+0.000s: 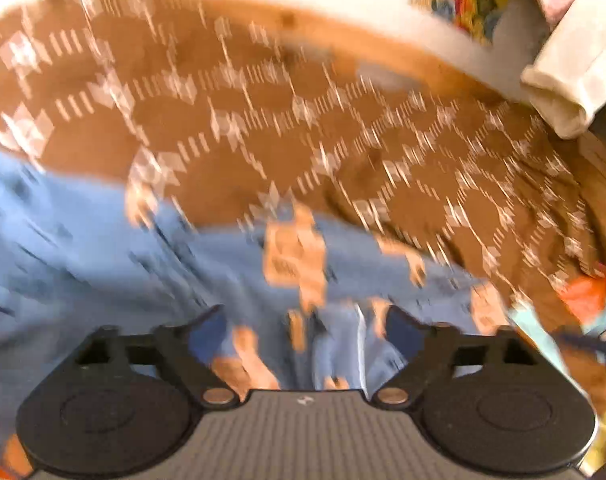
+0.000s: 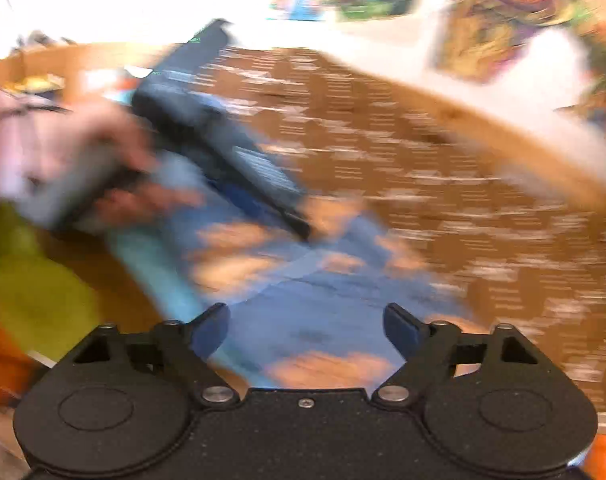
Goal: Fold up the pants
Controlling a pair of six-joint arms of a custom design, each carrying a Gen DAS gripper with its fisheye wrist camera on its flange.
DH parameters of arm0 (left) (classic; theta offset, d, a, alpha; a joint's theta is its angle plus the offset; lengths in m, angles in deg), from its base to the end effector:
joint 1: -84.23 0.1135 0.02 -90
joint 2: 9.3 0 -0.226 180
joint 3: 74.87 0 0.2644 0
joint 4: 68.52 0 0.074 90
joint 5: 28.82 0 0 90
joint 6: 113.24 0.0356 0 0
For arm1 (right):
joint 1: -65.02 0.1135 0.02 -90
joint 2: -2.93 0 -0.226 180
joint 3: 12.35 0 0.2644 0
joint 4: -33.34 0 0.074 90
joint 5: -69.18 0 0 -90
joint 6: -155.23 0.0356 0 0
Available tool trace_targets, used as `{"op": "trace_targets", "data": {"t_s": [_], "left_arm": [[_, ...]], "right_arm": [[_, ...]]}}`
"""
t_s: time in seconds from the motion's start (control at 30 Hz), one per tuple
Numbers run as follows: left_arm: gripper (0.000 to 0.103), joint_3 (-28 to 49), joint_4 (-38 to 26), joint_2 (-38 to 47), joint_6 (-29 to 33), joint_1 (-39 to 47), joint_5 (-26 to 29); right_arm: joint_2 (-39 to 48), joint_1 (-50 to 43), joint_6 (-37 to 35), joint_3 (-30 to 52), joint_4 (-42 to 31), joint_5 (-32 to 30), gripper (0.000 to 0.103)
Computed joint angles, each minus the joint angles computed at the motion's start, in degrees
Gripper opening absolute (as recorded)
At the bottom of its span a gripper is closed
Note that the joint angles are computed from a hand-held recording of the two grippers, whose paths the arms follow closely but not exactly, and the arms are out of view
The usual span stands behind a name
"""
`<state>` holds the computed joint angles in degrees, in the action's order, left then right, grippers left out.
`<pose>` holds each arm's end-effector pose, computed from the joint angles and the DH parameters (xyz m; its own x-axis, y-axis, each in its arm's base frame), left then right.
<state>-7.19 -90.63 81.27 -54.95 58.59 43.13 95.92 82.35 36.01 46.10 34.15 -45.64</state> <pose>0.3132 -0.1381 0.1604 -0.6547 -0.2401 -0.7167 -0.1531 0.9707 -0.1853 0.3182 0.1149 0.1302 -0.1680 -0.5166 -0.8396 -0.7856 0.5847 -0.2026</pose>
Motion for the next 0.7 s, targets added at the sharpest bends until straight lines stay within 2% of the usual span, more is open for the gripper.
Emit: {"op": "trace_targets", "data": {"t_s": [0.03,0.1,0.17,0.23,0.3,0.4,0.47,0.5,0.53,0.63,0.7], "left_arm": [[0.099,0.8,-0.8,0.8,-1.4,-2.3,-6.6],[0.101,2.6,-2.1,4.1,-4.1,-5.8,-17.3],[0.102,3.4,-1.9,6.4,-4.6,-7.8,-21.7],[0.102,4.0,-1.9,7.8,-3.7,-8.3,-20.6],[0.103,5.1,-2.4,9.6,-2.8,-8.6,-19.9],[0.103,9.4,-7.5,15.2,-5.2,-9.0,-23.8],[0.103,9.2,-6.9,15.8,-5.2,-8.7,-23.7],[0.103,10.0,-7.7,16.5,-4.9,-9.0,-24.2],[0.103,10.8,-8.5,17.1,-4.6,-9.3,-24.9],[0.103,9.8,-8.3,15.8,-4.7,-9.6,-24.5],[0.102,7.0,-7.8,11.4,-5.9,-9.1,-21.8]], "right_arm": [[0.2,-0.7,0.3,-0.3,2.3,4.3,0.099],[3.1,-1.8,2.1,3.0,1.8,11.0,0.101],[6.7,-4.2,4.9,8.6,-2.5,9.3,0.101],[9.8,-5.7,8.3,11.4,-1.8,7.1,0.101],[13.1,-5.5,8.3,14.0,-0.2,7.6,0.102],[18.4,-4.3,3.9,18.9,-1.2,7.2,0.102],[23.5,-3.6,-0.1,24.5,-6.1,8.2,0.102],[24.9,-4.0,-0.6,25.2,-5.9,8.0,0.102],[25.4,-4.8,0.3,24.8,-4.4,6.9,0.102],[25.3,-7.2,6.5,24.3,-2.3,9.1,0.102],[23.6,-9.9,11.7,24.3,-5.0,4.8,0.101]]}}
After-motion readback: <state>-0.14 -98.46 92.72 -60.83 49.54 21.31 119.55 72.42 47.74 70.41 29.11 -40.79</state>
